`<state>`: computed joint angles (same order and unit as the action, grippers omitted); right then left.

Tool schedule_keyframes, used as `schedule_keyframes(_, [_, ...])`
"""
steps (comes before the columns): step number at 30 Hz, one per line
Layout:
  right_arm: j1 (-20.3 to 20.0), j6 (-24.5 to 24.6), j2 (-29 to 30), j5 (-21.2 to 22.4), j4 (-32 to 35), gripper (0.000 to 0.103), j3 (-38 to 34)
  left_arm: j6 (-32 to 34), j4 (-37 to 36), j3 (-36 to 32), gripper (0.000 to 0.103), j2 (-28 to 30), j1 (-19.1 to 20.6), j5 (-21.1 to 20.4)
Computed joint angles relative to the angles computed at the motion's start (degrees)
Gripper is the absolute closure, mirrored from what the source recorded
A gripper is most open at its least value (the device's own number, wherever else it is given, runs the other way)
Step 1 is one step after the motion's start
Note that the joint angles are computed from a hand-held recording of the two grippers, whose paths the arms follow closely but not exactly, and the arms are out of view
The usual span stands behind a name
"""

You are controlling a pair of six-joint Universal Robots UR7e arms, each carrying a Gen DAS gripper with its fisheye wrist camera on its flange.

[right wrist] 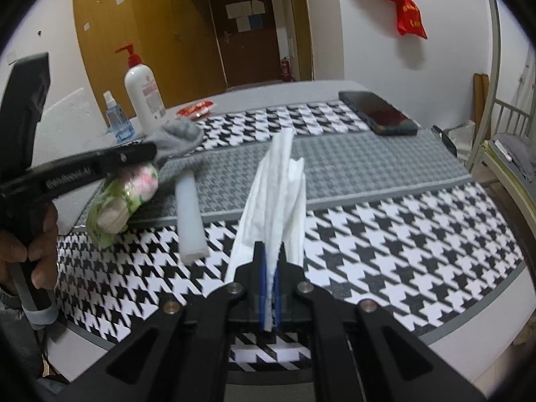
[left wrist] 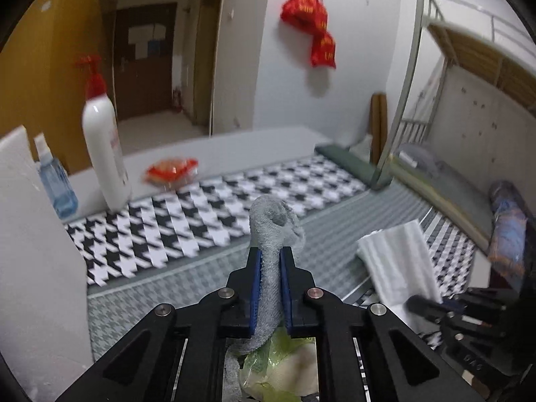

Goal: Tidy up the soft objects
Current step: 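Lift the grey sock with the left gripper while the right gripper grasps and lifts the white tissues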

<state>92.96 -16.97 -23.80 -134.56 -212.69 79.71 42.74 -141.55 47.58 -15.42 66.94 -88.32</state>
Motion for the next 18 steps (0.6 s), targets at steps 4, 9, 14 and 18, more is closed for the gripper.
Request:
schedule_keyframes(4, [0.92,-1.98,0.1,-0.6,-1.82,0.097,-0.52,-0.18,1.03,0.87,0.091,-1.65,0.54,-4.43])
schedule_keyframes(9, [1.21,-1.6,0.07,-1.31,-2.95,0.097,-0.12,1.48,0.55,1.8,0.091,-1.57,0.33,-1.26])
schedule_keyframes(14, [1.04,-0.88,0.09,-1.45,-3.43,0.097,0.21,1.5,2.84,0.09,0.076,-0.47,-0.02,2.93])
schedule_keyframes(18, [0.75,-0.69,0.06,-0.61,-3.55,0.097,0.18,1.88,5.3,-2.78,0.061,1.39,-0.47,5.63])
